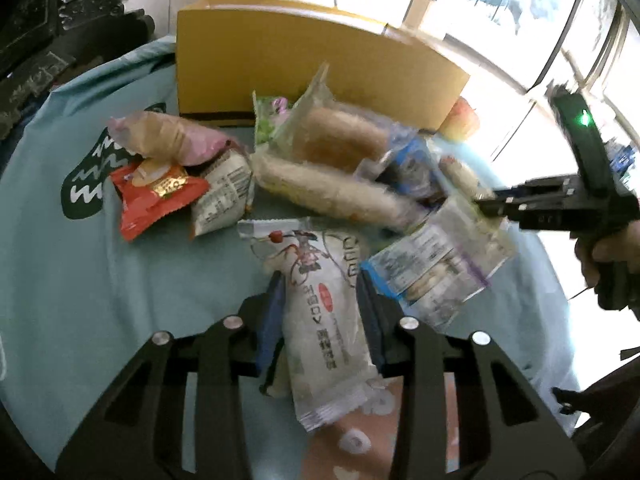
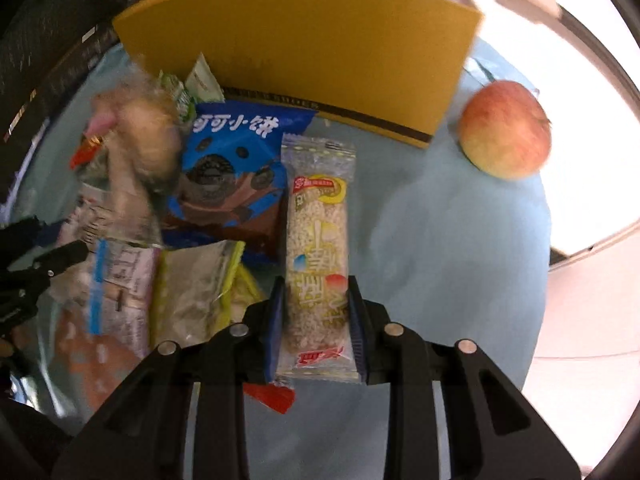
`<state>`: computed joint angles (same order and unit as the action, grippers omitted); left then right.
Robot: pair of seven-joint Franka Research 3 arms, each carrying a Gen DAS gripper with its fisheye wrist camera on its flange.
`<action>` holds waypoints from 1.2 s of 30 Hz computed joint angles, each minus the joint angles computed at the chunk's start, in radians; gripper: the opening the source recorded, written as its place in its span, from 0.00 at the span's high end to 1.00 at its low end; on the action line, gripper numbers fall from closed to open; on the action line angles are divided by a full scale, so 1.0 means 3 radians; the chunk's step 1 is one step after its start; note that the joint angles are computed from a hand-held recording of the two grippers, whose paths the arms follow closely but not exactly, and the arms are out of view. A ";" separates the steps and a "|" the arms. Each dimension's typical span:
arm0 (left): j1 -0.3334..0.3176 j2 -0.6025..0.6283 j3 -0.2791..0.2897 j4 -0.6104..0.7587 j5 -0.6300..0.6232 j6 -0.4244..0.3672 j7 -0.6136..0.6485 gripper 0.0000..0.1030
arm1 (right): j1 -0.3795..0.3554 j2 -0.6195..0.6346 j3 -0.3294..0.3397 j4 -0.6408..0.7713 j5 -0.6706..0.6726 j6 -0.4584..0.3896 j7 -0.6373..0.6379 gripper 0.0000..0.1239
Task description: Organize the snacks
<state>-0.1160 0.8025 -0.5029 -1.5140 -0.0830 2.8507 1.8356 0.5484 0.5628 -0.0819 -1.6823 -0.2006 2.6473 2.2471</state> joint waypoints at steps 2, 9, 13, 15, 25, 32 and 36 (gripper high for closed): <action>0.0013 0.0005 -0.0037 0.0016 0.0003 0.0009 0.0046 0.35 | 0.0039 -0.0136 -0.0030 -0.0198 0.0000 0.0128 0.0132 0.76; -0.0794 0.0377 0.0778 0.0891 0.0480 -0.0564 -0.0706 0.06 | 0.0064 -0.0589 -0.0069 -0.0633 -0.0156 0.0261 0.0502 0.76; -0.0420 0.0322 0.0337 0.0668 0.0304 -0.0397 -0.0540 0.56 | 0.0000 -0.0799 -0.0008 -0.0805 -0.0319 0.0284 0.0583 0.76; -0.0263 0.0257 0.0153 0.0538 0.0183 -0.0363 -0.0341 0.67 | -0.0014 -0.0797 0.0030 -0.0767 -0.0369 0.0272 0.0663 0.76; 0.0032 -0.0278 0.0015 -0.0288 -0.0095 -0.0027 -0.0072 0.78 | -0.0032 -0.0801 0.0119 -0.0747 -0.0495 0.0358 0.0778 0.76; -0.0261 -0.0445 0.0465 -0.0488 0.0286 -0.0155 -0.0428 0.02 | -0.0002 -0.0814 0.0153 -0.0724 -0.0460 0.0315 0.0703 0.76; -0.0240 -0.0496 0.0495 -0.0626 0.0391 -0.0106 -0.0526 0.31 | 0.0022 -0.0860 0.0149 -0.0747 -0.0518 0.0271 0.0713 0.76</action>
<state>-0.1879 0.6537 -0.3545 -1.7018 0.0344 2.8190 1.6779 0.5549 0.3047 -0.0371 -1.9064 -0.3561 2.7287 2.4609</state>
